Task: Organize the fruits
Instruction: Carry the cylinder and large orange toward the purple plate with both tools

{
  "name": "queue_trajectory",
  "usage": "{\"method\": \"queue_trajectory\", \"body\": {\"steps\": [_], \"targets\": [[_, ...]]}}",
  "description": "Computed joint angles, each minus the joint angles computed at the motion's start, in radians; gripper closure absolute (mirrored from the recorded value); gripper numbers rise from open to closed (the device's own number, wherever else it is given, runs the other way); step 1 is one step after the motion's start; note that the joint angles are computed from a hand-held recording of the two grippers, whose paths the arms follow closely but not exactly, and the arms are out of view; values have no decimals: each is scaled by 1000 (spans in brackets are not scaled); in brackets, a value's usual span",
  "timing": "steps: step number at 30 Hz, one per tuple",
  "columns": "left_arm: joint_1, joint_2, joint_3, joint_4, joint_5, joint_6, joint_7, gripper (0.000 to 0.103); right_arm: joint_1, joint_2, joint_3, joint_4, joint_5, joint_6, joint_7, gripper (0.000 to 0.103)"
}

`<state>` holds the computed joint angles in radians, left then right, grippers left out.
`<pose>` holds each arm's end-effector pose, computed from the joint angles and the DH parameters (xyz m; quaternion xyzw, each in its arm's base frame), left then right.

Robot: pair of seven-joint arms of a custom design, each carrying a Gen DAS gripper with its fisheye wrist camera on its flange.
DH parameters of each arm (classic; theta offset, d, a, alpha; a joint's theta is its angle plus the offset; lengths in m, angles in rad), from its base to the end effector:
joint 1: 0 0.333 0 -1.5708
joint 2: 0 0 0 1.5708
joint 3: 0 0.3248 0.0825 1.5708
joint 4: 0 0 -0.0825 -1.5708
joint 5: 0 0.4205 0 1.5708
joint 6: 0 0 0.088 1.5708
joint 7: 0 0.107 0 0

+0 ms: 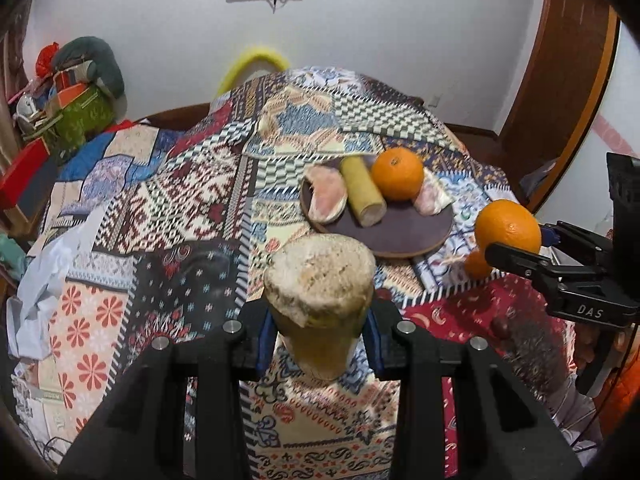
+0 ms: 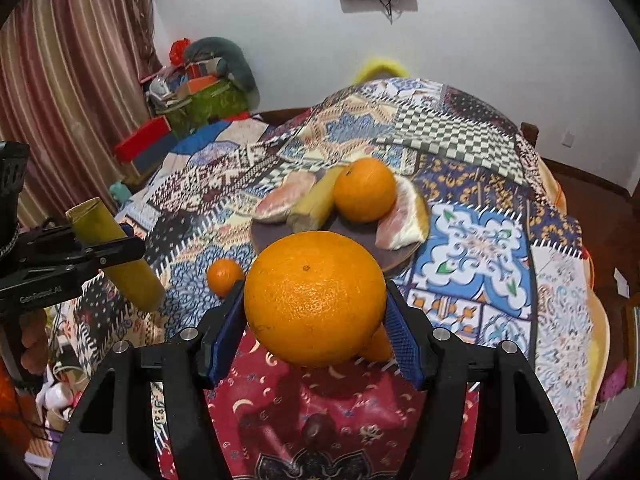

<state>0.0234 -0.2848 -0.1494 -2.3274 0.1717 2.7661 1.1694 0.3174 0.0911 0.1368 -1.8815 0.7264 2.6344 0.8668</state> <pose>0.5314 -0.0796 0.5257 -0.7015 0.6162 -0.2642 0.2419 0.6047 0.2738 0.5246 -0.8144 0.4153 -0.0736 0.3986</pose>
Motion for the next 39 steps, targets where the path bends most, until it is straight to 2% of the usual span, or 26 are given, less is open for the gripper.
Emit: {"method": "queue_trajectory", "body": {"steps": [16,39], "targets": [[-21,128,4,142,3,27,13,67,-25,57,8,82,8,25,-14,41],[-44,366,36,366,-91,-28,88,67,-52,225,48,257,-123,-50,37,41]]}}
